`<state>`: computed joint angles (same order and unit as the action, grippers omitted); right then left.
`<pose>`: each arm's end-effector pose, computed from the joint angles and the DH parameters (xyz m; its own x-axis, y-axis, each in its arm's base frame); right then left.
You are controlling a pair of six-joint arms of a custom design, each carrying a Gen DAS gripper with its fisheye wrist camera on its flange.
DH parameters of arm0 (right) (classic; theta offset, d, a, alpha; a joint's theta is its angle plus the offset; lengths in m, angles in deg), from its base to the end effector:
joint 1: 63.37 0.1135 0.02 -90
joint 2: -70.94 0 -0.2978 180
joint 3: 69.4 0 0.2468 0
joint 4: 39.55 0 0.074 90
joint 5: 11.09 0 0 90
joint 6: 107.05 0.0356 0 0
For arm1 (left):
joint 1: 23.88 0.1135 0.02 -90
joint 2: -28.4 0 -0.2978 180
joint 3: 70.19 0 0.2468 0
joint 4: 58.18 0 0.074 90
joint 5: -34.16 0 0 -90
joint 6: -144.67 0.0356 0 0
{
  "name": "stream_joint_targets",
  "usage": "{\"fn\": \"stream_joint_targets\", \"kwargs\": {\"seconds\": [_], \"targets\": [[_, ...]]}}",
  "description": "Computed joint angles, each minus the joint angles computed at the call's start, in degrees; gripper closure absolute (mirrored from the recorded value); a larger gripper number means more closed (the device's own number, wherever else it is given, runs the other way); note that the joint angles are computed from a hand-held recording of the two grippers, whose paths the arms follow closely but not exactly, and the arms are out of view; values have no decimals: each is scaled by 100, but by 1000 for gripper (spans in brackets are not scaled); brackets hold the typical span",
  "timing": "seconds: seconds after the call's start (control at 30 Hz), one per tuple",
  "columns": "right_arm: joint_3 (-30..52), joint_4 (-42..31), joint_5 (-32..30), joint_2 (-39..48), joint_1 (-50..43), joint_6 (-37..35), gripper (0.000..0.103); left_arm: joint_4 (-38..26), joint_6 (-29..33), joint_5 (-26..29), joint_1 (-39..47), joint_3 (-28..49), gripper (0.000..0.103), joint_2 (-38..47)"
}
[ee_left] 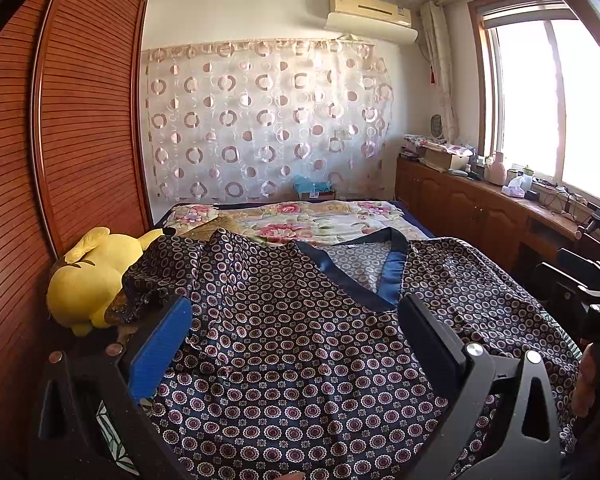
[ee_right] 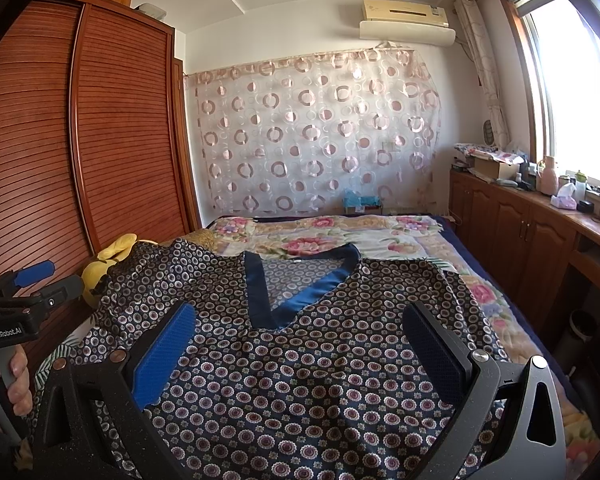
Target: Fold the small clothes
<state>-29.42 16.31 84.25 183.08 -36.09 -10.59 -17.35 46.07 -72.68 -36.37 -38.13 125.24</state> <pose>0.2796 0.1405 0.1237 -0.2903 -0.0237 -0.9566 -0.3465 0.9345 0.0820 0.2555 -0.0460 0.1420 -0.3842 -0.0615 -0.9212 -0.1102 0.9937 -0.0204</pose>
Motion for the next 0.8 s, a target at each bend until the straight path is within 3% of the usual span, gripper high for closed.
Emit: {"fn": "stream_joint_targets", "kwargs": {"seconds": [0.8], "targets": [[86, -114, -69, 33, 42, 11, 0, 6, 4, -6, -9, 1, 0, 23]]}}
